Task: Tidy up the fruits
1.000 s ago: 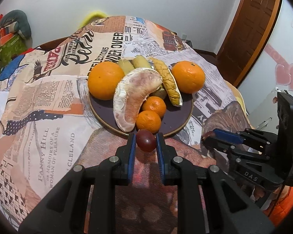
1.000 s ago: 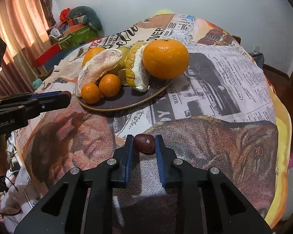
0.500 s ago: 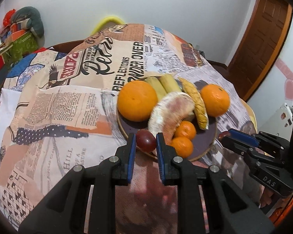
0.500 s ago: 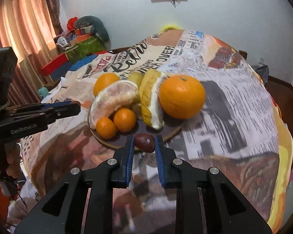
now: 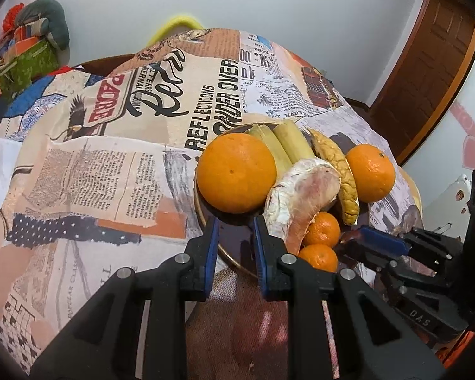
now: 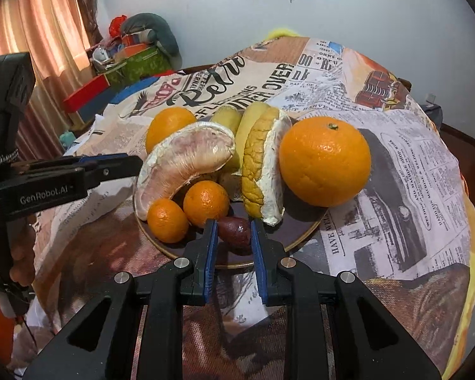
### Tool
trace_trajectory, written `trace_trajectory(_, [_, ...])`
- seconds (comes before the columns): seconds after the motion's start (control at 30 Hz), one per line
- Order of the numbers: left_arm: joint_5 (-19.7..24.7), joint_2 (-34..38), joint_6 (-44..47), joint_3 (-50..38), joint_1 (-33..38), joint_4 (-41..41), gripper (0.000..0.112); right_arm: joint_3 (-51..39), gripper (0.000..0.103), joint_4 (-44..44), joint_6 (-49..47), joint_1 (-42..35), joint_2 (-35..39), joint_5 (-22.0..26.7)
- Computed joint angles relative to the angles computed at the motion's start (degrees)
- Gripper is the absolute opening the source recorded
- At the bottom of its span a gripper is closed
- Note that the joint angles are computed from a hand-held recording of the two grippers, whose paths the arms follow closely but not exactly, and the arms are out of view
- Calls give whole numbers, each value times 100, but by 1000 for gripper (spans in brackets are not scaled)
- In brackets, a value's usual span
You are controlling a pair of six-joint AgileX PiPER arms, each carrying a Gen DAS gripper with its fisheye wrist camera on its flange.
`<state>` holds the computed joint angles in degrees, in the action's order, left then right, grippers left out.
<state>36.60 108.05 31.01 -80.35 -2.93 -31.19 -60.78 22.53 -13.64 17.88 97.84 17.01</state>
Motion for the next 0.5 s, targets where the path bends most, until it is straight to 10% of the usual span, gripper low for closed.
trace_trajectory(0.5, [-3, -1232, 343, 576, 159, -354, 20, 319, 28, -1480, 1629, 96, -1127, -85])
